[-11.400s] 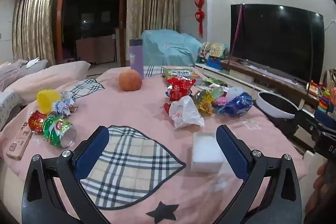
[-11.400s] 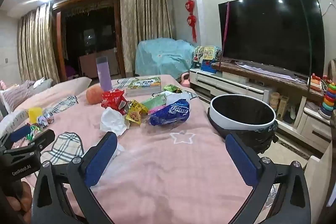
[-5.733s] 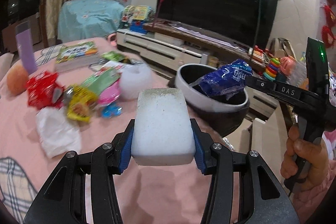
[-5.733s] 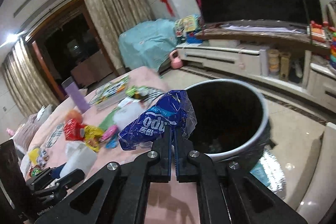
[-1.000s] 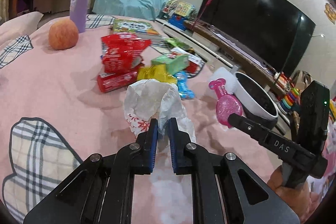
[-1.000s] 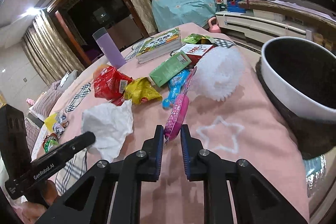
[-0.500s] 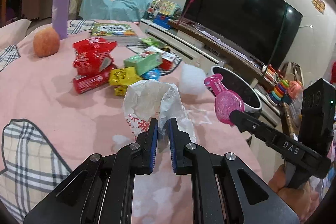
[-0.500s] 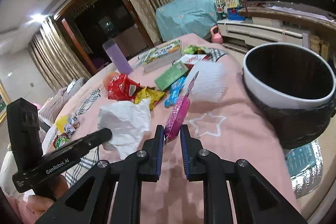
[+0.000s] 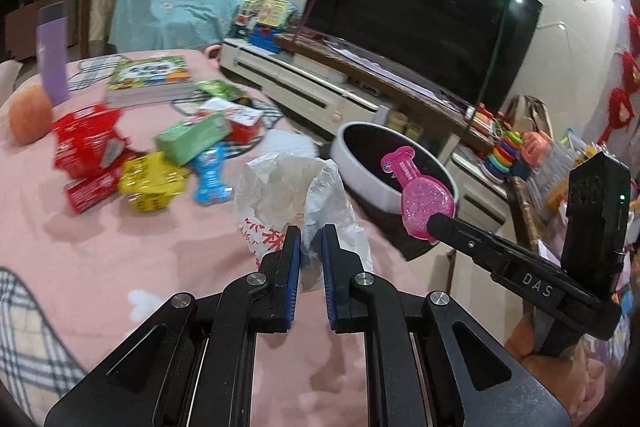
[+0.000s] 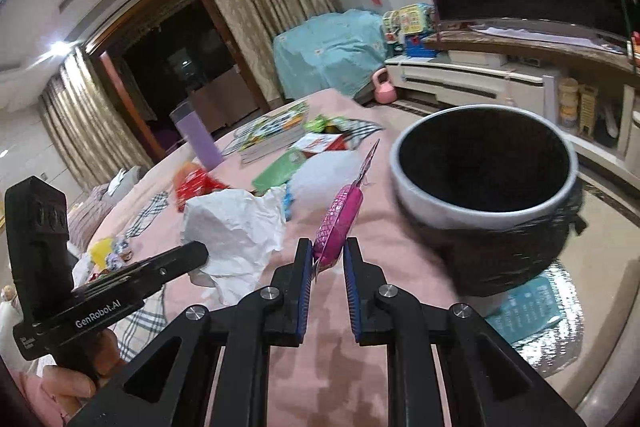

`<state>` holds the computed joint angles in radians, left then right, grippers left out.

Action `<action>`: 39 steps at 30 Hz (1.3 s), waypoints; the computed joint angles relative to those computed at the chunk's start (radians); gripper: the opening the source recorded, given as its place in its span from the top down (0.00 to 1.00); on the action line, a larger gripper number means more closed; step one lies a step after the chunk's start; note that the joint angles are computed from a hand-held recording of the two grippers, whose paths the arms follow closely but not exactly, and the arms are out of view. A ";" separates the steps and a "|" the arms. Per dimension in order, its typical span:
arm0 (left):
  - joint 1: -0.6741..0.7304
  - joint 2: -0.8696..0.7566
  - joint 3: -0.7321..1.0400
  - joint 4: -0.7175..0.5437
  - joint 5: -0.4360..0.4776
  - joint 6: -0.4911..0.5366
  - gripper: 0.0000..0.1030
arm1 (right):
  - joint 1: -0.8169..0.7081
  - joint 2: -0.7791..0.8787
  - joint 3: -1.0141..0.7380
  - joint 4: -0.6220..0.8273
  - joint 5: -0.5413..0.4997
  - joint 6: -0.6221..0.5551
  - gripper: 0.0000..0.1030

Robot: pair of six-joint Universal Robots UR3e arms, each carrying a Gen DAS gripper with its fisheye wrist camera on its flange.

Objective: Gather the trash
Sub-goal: 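Carry tissue and pink toy over the bin and release both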

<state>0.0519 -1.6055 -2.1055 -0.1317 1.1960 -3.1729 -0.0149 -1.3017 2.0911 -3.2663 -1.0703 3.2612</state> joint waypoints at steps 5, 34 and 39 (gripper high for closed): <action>-0.084 -0.105 0.134 -0.030 0.023 -0.013 0.90 | -0.065 -0.033 0.032 0.012 0.000 -0.027 0.85; -0.284 -0.614 0.954 -0.373 0.160 -0.028 0.90 | -0.222 0.057 -0.184 0.226 0.009 -0.145 0.85; -0.297 -0.677 1.052 -0.428 0.179 -0.022 0.90 | -0.226 0.078 -0.220 0.259 0.004 -0.152 0.85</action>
<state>-0.2451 -2.2829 -1.0536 -0.5600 1.3746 -3.1947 -0.2411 -1.2232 1.8711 -3.0075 -1.0667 3.1089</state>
